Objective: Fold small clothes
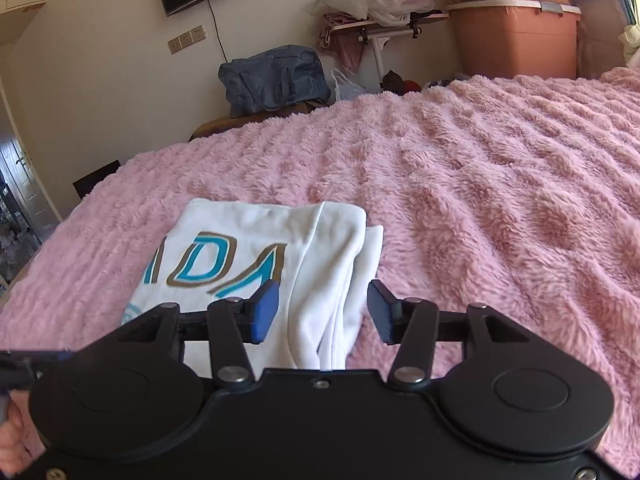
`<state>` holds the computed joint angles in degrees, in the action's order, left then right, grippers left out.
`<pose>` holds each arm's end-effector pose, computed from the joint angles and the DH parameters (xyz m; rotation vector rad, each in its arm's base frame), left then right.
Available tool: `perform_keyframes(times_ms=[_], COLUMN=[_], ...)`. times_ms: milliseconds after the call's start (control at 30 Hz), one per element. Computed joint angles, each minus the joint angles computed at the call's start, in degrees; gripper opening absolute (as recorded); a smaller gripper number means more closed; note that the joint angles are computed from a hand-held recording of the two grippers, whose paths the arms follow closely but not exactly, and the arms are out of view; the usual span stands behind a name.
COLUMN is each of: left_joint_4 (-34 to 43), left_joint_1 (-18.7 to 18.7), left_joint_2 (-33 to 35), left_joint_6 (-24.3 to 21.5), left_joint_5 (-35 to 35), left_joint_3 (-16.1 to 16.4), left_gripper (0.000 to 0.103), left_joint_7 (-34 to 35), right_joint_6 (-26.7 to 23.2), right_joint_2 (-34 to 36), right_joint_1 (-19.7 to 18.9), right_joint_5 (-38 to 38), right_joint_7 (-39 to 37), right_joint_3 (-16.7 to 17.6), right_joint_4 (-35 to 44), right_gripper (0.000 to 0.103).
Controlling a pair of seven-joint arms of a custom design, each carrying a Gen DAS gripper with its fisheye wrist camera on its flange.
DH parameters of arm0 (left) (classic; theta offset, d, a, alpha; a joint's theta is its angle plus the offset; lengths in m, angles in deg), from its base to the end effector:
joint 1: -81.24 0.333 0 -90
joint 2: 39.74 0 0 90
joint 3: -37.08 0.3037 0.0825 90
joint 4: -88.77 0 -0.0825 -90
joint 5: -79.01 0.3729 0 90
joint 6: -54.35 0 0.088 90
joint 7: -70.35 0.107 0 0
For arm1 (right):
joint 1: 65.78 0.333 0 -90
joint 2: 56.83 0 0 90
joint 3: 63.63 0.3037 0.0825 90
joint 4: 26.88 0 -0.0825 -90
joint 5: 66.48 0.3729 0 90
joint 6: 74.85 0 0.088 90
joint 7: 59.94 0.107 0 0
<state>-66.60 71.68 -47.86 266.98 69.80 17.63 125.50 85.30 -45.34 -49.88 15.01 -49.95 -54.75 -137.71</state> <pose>0.3966 -0.1982 0.4082 -1.9345 1.4784 -1.4954 0.5788 0.2116 0.4205 -1.8837 1.0226 -0.2518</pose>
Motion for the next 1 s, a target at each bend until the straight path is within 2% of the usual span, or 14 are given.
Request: perform_keyframes(times_ms=[100, 233, 300, 333, 367, 433, 500, 600, 633, 700, 867, 900, 967, 1000], left_joint_4=[-2.4, -2.3, -1.5, -1.2, -1.5, -1.6, -1.8, -0.6, -0.3, -1.7, -5.1, -5.7, -6.7, -6.7], left_joint_1=[0.5, 1.6, 2.3, 2.4, 2.5, 1.4, 1.1, 4.9, 5.4, 3.3, 0.8, 0.8, 1.8, 2.7], left_joint_2=[-3.3, -2.1, -1.0, -0.7, -0.9, -1.3, -1.7, -2.6, -2.5, -1.5, -2.9, -4.0, -5.5, -6.2], left_joint_6=[-2.8, -4.7, -5.4, -5.8, -5.8, -5.7, -4.3, -7.0, -9.5, -10.2, -7.7, -6.9, -4.2, -4.5], left_joint_5=[-3.0, -2.8, -5.5, -7.1, -9.7, -9.3, -9.0, -20.9, -22.6, -16.6, -7.9, -7.1, -6.1, -6.6], left_joint_3=[-2.6, -4.9, -6.8, -7.4, -8.8, -7.8, -7.8, -14.7, -15.1, -10.8, -6.0, -6.0, -7.1, -8.1], left_gripper=[0.054, 0.054, 0.054, 0.054, 0.054, 0.054, 0.055, 0.057, 0.057, 0.057, 0.057, 0.057, 0.058, 0.058], left_joint_7=[2.8, 2.4, 4.4, 5.4, 6.6, 5.7, 5.8, 14.6, 15.2, 9.0, 1.1, -0.1, -0.9, -0.4], right_joint_6=[-1.8, -4.9, -5.7, -6.0, -6.5, -5.8, -2.1, -1.7, -1.8, -0.6, 1.1, 1.8, 4.2, 5.7], right_joint_2=[-4.5, -6.2, -5.4, -4.9, -4.5, -4.5, -5.7, -6.1, -5.5, -3.8, -2.8, -3.5, -5.3, -6.5], right_joint_1=[-0.4, -0.1, 0.4, 0.6, 0.6, 0.6, 1.0, 0.8, 0.9, 1.4, 1.3, 1.4, 1.9, 2.0], right_joint_5=[-0.5, -1.6, -4.7, -6.4, -8.2, -7.2, -5.0, -5.5, -7.7, -12.7, -11.8, -12.6, -12.7, -10.3], right_joint_7=[1.2, 4.1, 8.0, 10.0, 12.3, 12.3, 9.2, 10.9, 13.2, 16.8, 17.2, 18.5, 18.3, 15.7], right_joint_3=[-0.9, -2.1, -2.2, -2.3, -2.5, -2.2, -1.7, -2.4, -2.6, -2.5, -1.2, -1.3, -1.1, -0.7], right_joint_4=[-6.5, -10.0, -10.1, -10.0, -10.2, -10.4, -11.2, -10.7, -10.5, -10.5, -10.9, -11.4, -12.6, -13.3], right_gripper=[0.05, 0.05, 0.036, 0.01, 0.005, 0.005, 0.003, 0.002, 0.002, 0.002, 0.004, 0.009, 0.033, 0.033])
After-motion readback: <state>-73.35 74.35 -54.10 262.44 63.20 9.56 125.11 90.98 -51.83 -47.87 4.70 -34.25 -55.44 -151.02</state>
